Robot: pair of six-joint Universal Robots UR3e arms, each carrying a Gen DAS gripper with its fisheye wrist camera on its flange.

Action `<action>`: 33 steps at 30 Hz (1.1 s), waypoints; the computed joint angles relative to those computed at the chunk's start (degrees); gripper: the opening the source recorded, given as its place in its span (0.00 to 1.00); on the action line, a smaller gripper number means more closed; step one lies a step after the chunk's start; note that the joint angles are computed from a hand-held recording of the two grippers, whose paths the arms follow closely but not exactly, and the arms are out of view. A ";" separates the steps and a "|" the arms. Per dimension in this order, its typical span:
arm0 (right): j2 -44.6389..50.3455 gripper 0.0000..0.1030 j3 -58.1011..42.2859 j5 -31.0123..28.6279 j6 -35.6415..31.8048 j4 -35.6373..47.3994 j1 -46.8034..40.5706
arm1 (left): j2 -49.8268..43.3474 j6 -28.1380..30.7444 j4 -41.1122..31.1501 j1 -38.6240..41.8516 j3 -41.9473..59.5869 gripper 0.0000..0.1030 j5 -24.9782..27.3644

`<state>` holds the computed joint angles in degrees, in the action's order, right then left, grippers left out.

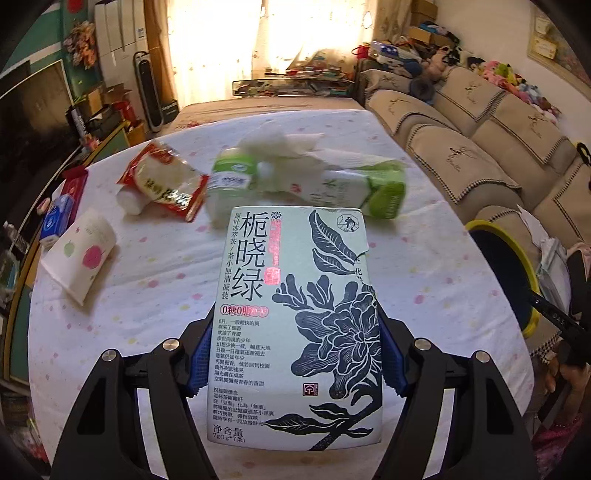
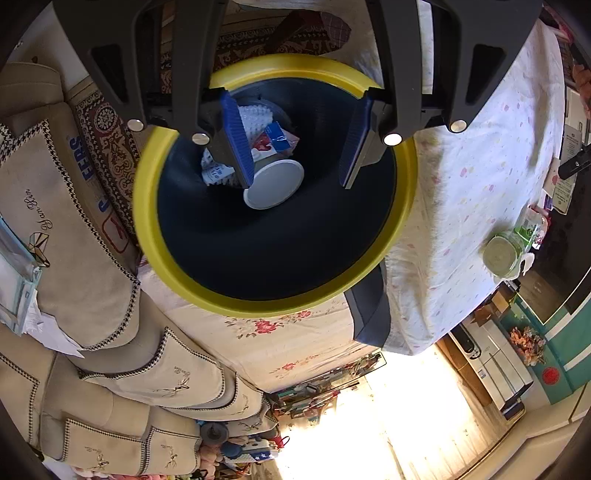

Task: Collect trash
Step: 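Reach the left gripper to the white flower-print carton and grasp it, then carry the carton with the left gripper over the bin and release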

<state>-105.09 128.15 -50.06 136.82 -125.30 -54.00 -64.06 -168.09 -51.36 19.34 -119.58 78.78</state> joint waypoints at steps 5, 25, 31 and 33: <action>-0.04 0.45 -0.24 1.37 -1.78 2.05 -3.89 | -8.70 -5.81 3.80 -14.35 6.74 0.69 3.77; 5.22 0.47 -2.37 3.06 -6.47 3.33 -15.51 | -58.41 -14.79 -3.21 -46.68 58.67 0.70 9.91; 5.99 0.50 -2.06 2.57 -6.15 2.41 -15.47 | -63.74 -16.55 -3.39 -45.73 63.28 0.76 8.98; 6.61 0.50 -2.09 2.32 -5.75 1.73 -14.99 | -61.36 -15.93 -0.45 -44.93 59.09 0.79 8.95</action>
<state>-98.48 126.06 -47.74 131.07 -123.57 -68.99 -125.43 -184.01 -51.81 -25.60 -60.49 87.73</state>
